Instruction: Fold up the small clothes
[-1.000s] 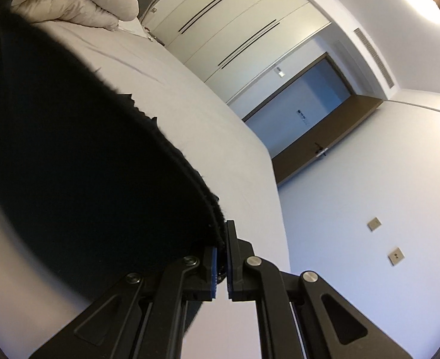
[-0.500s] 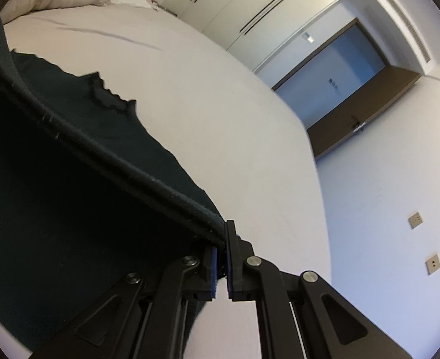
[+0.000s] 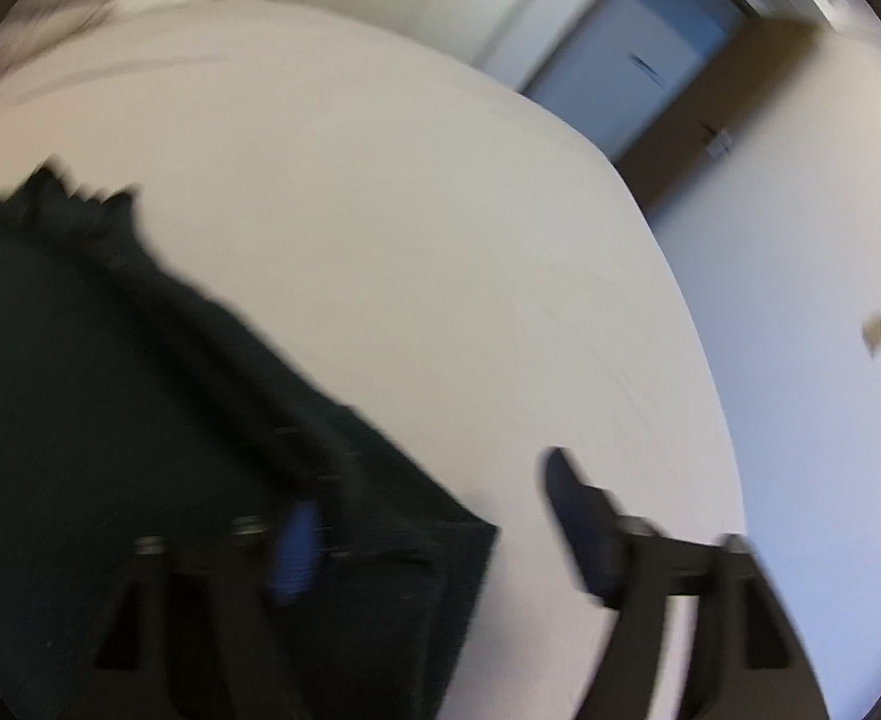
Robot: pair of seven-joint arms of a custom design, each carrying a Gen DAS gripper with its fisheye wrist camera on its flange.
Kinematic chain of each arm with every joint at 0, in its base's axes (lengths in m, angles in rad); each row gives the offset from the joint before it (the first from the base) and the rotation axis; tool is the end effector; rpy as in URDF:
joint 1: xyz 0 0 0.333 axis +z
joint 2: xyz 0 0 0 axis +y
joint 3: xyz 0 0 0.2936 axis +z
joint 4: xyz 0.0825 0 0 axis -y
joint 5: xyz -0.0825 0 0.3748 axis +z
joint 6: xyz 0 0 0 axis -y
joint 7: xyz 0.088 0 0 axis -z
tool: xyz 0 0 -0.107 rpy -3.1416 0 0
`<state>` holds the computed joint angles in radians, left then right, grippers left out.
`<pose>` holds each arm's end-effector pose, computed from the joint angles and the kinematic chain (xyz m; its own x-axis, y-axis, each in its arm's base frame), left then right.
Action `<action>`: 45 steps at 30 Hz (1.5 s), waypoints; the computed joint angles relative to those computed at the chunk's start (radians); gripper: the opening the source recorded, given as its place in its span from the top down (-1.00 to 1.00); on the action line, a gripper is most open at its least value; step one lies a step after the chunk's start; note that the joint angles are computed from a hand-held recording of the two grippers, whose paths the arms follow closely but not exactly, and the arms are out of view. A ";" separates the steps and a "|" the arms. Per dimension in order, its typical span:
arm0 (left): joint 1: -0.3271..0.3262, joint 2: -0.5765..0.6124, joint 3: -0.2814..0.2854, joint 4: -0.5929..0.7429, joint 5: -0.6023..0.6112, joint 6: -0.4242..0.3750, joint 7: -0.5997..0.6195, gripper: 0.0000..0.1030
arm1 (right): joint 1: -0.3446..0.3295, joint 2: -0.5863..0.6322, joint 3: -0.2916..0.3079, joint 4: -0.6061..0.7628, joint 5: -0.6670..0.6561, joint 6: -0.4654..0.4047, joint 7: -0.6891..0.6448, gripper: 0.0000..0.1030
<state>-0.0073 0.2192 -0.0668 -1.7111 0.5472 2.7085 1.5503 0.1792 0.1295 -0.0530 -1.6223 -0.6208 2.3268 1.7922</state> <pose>0.6573 -0.0631 0.5284 -0.2317 -0.8558 -0.4626 -0.6348 0.4934 -0.5946 0.6318 0.0720 0.5886 0.0344 -0.8807 0.4724 -0.7855 -0.3161 -0.5321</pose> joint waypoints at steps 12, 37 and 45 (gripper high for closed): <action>0.027 -0.021 0.035 -0.011 0.006 -0.009 -0.164 -0.83 | -0.095 0.071 -0.008 0.162 0.491 -0.164 -0.006 -1.00; 0.064 -0.439 -0.007 -0.524 -0.264 0.146 -0.049 -0.83 | -0.221 0.069 -0.040 0.184 0.921 -0.153 0.139 -1.00; -0.004 -0.478 0.039 -0.543 -0.326 0.222 -0.025 -0.83 | -0.185 -0.115 0.014 -0.057 1.189 0.022 -0.162 -0.65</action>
